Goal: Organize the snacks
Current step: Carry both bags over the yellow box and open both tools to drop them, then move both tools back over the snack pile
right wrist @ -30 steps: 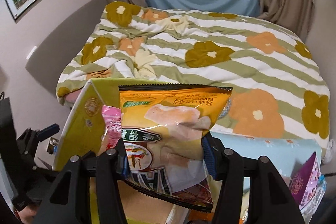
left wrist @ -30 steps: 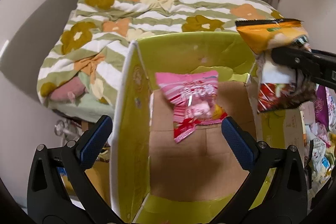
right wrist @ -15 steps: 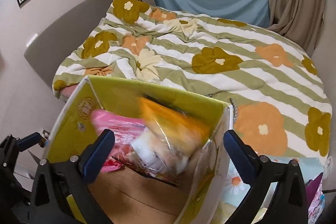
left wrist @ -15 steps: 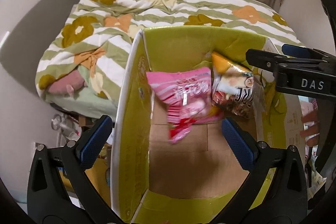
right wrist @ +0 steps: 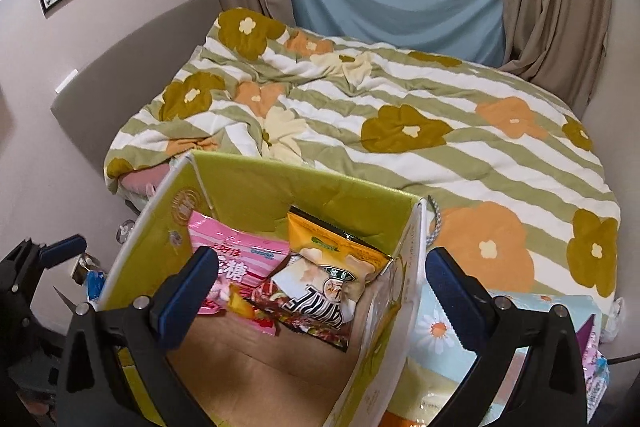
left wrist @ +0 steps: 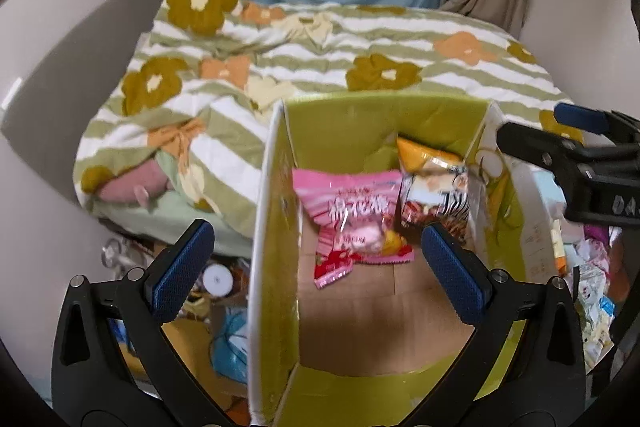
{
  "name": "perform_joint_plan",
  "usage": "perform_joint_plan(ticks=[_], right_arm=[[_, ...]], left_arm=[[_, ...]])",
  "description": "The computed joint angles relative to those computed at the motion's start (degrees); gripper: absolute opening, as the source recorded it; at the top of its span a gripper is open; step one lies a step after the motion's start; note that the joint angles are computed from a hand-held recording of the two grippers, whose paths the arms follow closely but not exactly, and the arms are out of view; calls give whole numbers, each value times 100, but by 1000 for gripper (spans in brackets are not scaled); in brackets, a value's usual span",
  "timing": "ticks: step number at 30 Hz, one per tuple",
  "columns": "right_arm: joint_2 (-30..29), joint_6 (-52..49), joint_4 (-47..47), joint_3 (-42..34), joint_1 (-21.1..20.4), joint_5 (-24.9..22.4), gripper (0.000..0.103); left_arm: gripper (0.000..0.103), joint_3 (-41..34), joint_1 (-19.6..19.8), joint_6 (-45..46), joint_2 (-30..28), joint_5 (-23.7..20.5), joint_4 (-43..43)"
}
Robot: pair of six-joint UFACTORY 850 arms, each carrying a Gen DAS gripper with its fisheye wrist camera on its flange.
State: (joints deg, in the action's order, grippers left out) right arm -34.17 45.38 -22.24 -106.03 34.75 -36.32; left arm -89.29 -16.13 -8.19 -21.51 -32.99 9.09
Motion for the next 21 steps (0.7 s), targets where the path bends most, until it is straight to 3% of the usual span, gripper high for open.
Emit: perform_joint_plan(ticks=[5,12,21], right_arm=[[393,433,-258,308,110,-40,103],[1300,1444,-912,1310,266,25,103],[2864,2443,-1858,3000,374,-262,103]], left_arm=[[103,51,-76,388,182,101,-316],[103,359,-444,470,529,98,-379],[103,787,-1282,110,933,280,-435]])
